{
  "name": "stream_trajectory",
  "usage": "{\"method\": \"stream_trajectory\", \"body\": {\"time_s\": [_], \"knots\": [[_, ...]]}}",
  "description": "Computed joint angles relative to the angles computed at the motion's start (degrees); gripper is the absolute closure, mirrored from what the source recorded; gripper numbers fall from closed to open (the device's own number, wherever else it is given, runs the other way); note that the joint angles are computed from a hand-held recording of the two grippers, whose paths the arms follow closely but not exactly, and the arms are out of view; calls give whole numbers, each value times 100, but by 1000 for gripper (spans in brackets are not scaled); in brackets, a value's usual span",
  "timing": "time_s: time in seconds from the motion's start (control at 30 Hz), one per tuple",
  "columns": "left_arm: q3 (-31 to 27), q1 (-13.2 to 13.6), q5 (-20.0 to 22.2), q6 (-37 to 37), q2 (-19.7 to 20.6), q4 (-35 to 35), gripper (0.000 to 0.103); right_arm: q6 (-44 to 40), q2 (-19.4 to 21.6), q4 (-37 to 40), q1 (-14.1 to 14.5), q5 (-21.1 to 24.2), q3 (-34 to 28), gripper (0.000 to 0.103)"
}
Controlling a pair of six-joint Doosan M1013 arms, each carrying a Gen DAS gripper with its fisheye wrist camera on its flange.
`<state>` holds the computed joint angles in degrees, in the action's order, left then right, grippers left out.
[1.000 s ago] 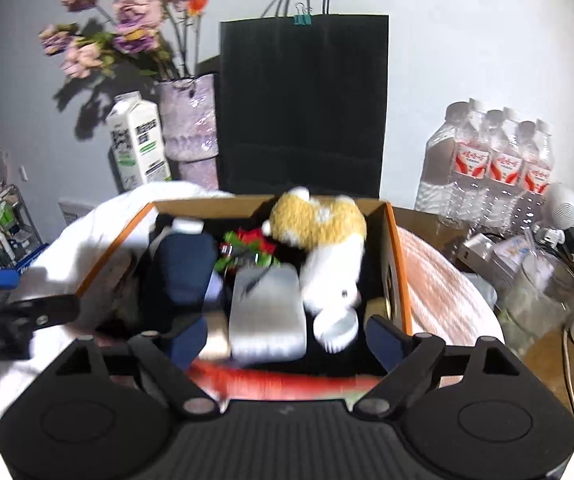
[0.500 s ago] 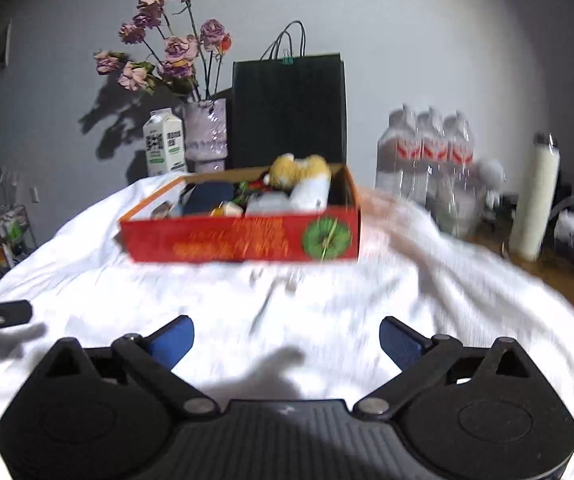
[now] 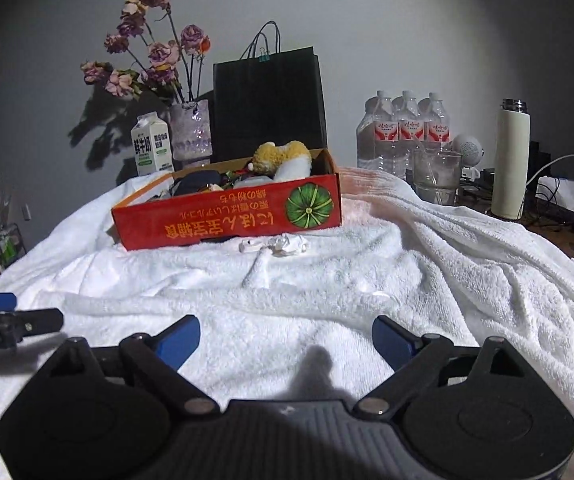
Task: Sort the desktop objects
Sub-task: 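Move both tools back out of the box toward the towel, then grasp the small clear piece with the left tool while the right tool grasps the white crumpled wrapper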
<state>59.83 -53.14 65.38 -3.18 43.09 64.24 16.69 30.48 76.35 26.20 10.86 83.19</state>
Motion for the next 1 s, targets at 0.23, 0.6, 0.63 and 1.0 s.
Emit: {"method": "stream_trajectory", "body": {"time_s": [0.23,0.6,0.63,1.0], "knots": [[-1059,528,-1034,1651,495,-576,16,3168,727,-3252,-49,614,-1516,28],[-2709,1055,-1235,3429,1429,-2286,31,5245,2317,-4445,-200,3138,-4287,80],[-2845,1060,-1182,3542,1510,-2311,32,5202,2279,-4388,-204,3066,-4205,81],[-3489,1075,-1000,3976,1880,-2574,63,5178,1808,-4270,-262,1863,-3282,82]]}}
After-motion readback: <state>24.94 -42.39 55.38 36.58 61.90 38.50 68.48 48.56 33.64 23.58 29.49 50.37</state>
